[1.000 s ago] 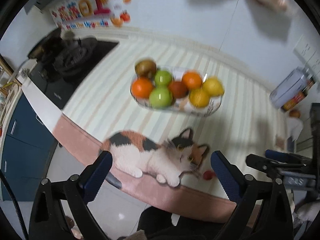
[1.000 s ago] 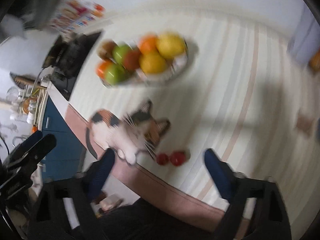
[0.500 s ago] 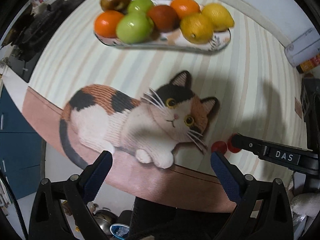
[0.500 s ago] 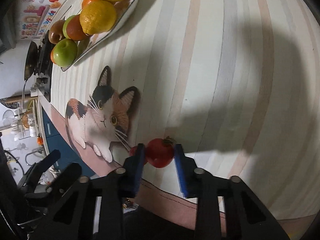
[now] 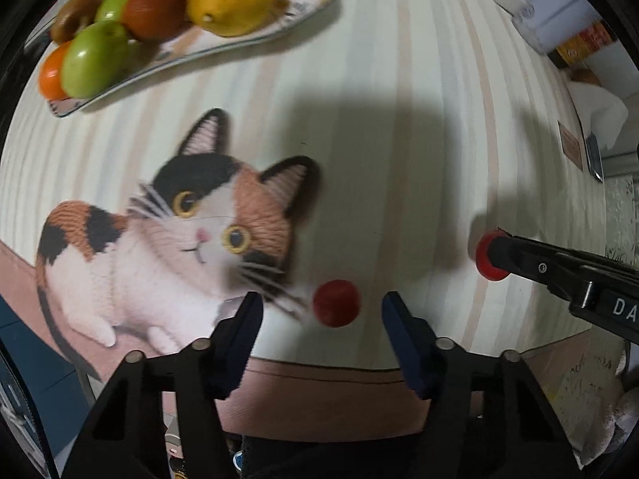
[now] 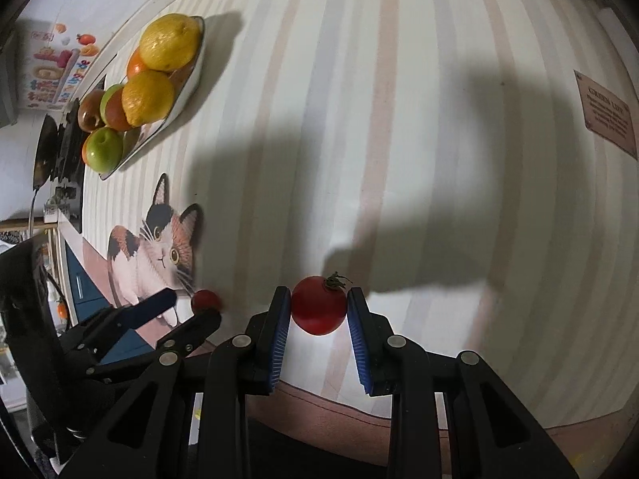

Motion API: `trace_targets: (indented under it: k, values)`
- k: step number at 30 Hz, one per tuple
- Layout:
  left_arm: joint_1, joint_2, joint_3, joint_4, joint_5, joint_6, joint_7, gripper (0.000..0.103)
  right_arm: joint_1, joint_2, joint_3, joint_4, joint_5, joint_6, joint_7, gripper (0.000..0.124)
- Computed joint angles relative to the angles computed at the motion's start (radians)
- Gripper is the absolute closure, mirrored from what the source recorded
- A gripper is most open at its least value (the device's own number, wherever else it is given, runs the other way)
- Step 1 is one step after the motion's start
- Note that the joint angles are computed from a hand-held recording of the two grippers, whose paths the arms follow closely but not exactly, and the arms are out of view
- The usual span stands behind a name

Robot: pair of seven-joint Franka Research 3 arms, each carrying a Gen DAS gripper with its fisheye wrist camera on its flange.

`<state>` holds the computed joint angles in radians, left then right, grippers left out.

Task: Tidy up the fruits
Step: 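Grasp the larger red tomato with the right tool while the left grasps the cherry tomato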

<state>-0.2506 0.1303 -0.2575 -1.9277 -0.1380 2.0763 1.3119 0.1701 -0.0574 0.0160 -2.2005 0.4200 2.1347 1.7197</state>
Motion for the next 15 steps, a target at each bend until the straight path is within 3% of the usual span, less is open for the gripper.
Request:
trace_targets:
  k: [8, 15]
  values:
    - [-0.012, 0.025, -0.009, 0.022, 0.009, -0.009, 0.002, 0.079, -0.001, -0.008, -0.001, -0.014, -0.005, 0.011, -0.002, 0.092]
    - [-0.014, 0.032, -0.012, 0.034, 0.007, -0.003, -0.013, 0.08, 0.0, 0.0, 0.0, 0.002, -0.007, 0.011, -0.007, 0.092]
